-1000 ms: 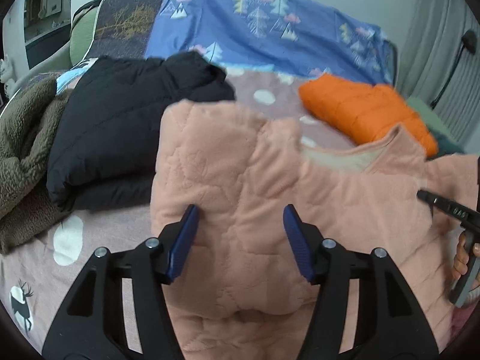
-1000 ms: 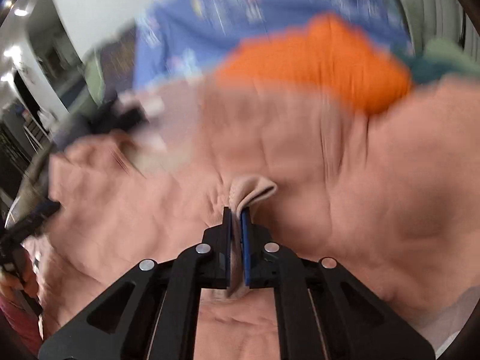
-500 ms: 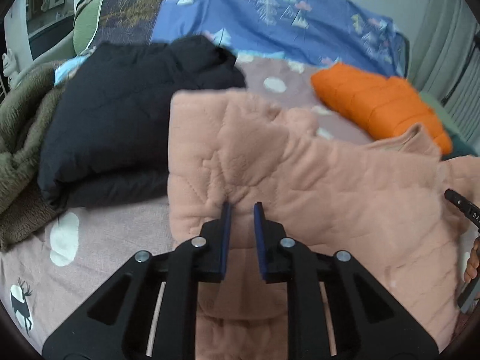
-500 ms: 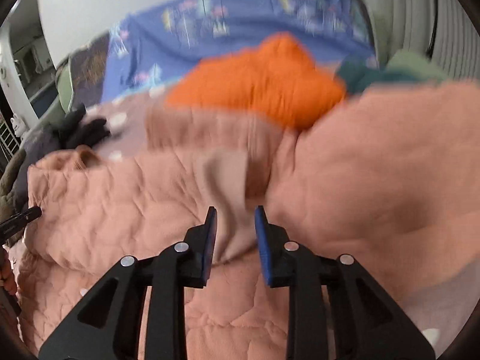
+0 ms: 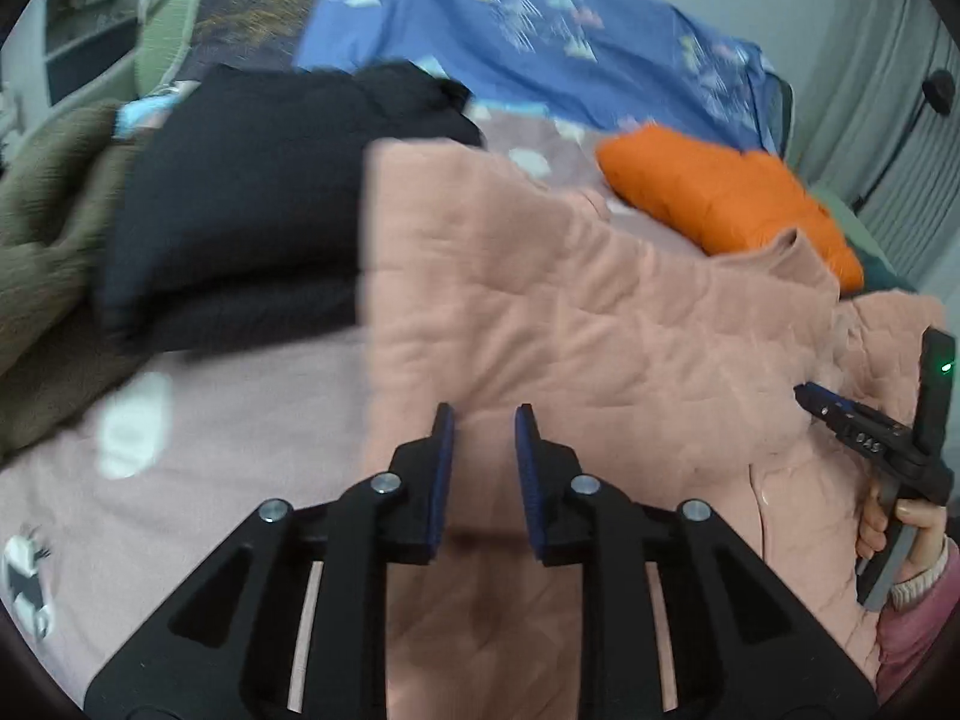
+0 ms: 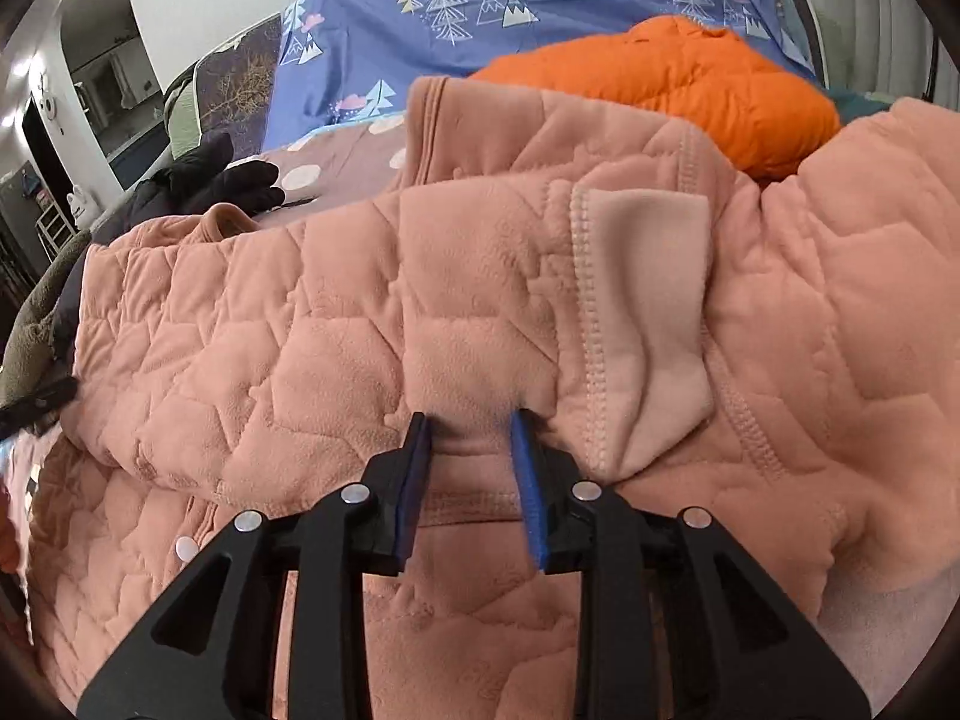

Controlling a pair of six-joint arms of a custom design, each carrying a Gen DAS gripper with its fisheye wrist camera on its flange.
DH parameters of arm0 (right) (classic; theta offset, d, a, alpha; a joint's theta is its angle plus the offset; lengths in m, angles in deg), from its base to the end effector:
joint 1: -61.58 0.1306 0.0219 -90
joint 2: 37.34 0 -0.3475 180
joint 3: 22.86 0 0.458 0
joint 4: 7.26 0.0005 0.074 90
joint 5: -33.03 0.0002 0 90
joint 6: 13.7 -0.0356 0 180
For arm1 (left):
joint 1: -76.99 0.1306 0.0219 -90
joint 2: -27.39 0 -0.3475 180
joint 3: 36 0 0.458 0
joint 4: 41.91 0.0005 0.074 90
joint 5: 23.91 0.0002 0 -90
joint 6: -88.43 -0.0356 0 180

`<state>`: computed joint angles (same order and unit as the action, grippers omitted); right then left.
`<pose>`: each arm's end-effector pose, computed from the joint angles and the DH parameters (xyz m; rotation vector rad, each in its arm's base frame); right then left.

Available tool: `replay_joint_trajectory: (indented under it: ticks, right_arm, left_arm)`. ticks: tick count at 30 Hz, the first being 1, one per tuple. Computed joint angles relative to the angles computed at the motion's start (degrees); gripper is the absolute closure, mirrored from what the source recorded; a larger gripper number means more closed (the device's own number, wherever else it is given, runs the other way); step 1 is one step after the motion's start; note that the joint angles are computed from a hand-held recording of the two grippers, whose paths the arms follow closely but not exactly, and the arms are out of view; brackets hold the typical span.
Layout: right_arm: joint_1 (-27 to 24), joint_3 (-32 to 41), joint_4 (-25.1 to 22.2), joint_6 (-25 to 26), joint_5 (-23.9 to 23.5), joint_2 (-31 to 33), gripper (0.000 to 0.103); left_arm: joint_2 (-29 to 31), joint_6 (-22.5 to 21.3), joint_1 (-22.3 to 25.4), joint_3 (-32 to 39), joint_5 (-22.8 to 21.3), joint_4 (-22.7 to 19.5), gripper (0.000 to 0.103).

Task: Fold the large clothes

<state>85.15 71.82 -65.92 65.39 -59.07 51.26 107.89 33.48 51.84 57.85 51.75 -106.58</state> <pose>0.4903 0.2148 0.4394 -0.2925 2.4953 0.2961 0.4361 -0.1955 0.4943 -0.3169 2.4145 -0.1635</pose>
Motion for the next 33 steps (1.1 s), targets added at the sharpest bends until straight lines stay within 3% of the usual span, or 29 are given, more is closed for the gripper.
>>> replay_joint_trajectory:
  ticks: [4,7,9,10,12,16,18,21,22,23,24,27,29,33]
  right_arm:
    - [0.2,-1.8,0.8,1.4,1.6,-1.7,0.073]
    - [0.6,-2.8,1.9,1.0,2.0,-2.0,0.073]
    - [0.4,-1.4,2.3,0.5,1.1,-0.5,0.072]
    - [0.6,-0.9,2.4,0.2,1.0,0.0,0.072]
    - [0.4,-1.0,2.9,-0.3,0.1,0.1,0.072]
    - [0.1,-1.0,3.2,-0.7,-0.8,0.0,0.072]
    - [0.1,-1.1,3.3,-0.6,-0.9,-0.1,0.072]
    - [-0.1,-1.3,3.6,-0.8,-1.5,-0.2,0.072]
    - [-0.1,-1.3,3.6,-0.9,-1.6,-0.2,0.072]
    - [-0.3,-1.5,3.8,-1.0,-2.0,-0.3,0.072]
    - [-0.3,-1.5,3.8,-1.1,-2.2,-0.3,0.072]
    - [-0.2,-1.5,3.8,-1.0,-2.1,-0.3,0.071]
    - [-0.1,-1.4,3.8,-0.8,-2.2,-0.2,0.069]
    - [0.1,-1.3,3.8,-0.5,-1.9,-0.1,0.066]
  left_arm:
    - [-5.1,-3.0,-1.9,-2.8,-2.1,-2.7,0.077]
    - [-4.4,-6.6,-3.7,-2.7,-3.0,-6.9,0.075]
    - [-1.4,-8.0,-5.3,-1.2,-8.1,-9.5,0.065]
    - [0.1,-8.5,-5.5,-0.4,-10.5,-9.9,0.054]
    - [2.5,-9.3,-5.3,1.0,-13.0,-9.1,0.051]
    - [3.7,-7.1,-4.0,2.7,-15.8,-8.0,0.054]
    - [3.1,-5.4,-3.1,2.3,-17.6,-9.9,0.054]
    - [-1.0,-1.8,-0.7,-2.8,-13.6,-10.1,0.051]
    - [-1.7,-0.2,-0.9,-3.3,-14.2,-11.2,0.06]
    - [-1.4,1.6,-1.3,-2.7,-16.3,-13.7,0.081]
    - [-2.5,2.8,-1.2,-3.0,-15.7,-14.4,0.083]
    - [-7.1,4.0,-0.9,-4.0,-7.2,-8.2,0.086]
    - [-6.0,0.2,-3.1,-1.3,-8.4,-5.9,0.086]
    - [2.0,-10.1,-6.9,6.5,-9.3,-1.4,0.086]
